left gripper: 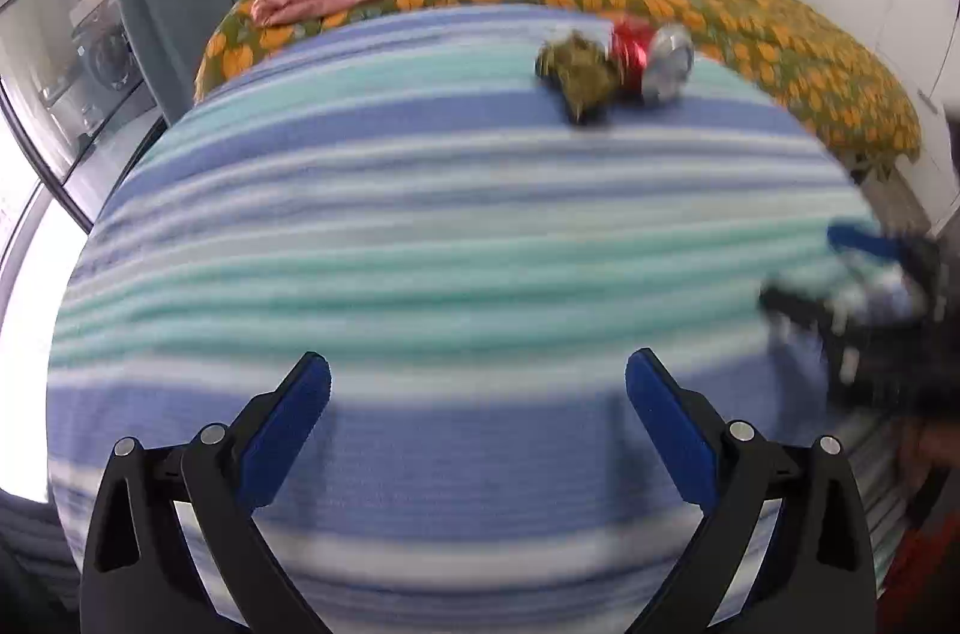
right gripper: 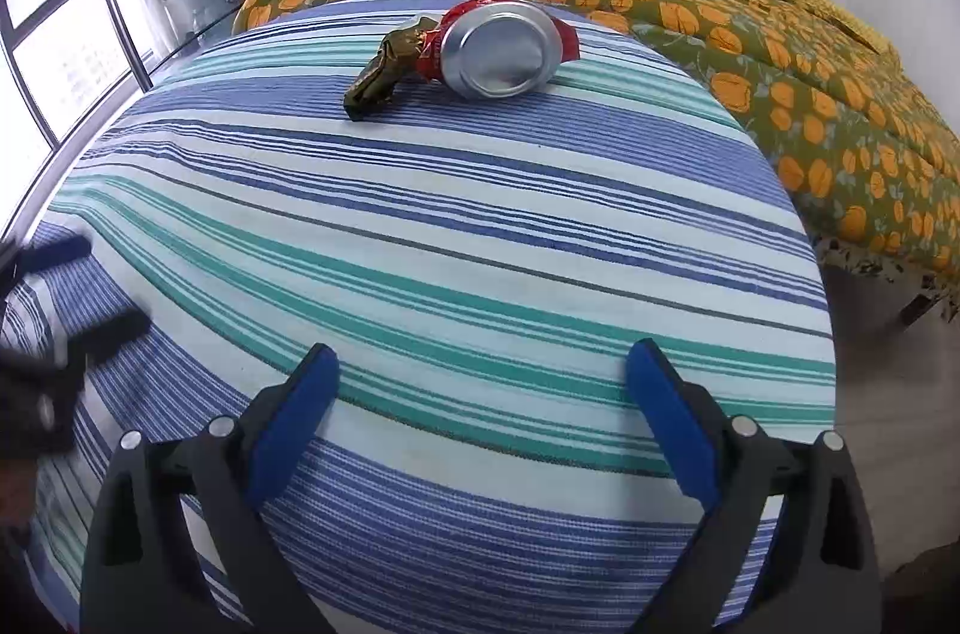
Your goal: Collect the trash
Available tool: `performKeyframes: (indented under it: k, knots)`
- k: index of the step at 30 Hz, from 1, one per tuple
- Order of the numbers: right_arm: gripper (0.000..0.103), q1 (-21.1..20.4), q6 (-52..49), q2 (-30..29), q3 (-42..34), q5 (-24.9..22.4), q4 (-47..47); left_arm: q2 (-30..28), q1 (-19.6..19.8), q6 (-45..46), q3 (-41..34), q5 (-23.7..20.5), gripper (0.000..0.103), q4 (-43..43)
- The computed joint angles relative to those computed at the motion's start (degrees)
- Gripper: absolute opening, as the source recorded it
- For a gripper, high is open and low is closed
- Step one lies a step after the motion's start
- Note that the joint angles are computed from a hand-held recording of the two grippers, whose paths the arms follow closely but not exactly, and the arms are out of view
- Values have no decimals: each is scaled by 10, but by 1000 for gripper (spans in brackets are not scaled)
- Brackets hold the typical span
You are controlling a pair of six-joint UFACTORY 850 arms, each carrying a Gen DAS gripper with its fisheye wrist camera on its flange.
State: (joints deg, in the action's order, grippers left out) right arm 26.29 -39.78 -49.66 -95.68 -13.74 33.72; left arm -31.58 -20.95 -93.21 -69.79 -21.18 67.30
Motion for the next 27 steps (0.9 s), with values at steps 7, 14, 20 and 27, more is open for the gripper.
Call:
performKeyframes:
  k: [7, 14, 20, 27]
  knots:
    - [98, 2, 18, -3, -4, 0, -16, -106, 18, 199, -178, 11, 98, -106]
    - [98, 2, 29, -4, -5, 1, -26, -216, 26, 298, -342, -56, 78, -187]
    - [98, 2, 27, -4, -4, 1, -24, -202, 28, 252, -318, -59, 23, -127]
    - [99, 2, 26, -3, -3, 2, -23, -31, 36, 122, -68, 59, 24, -56]
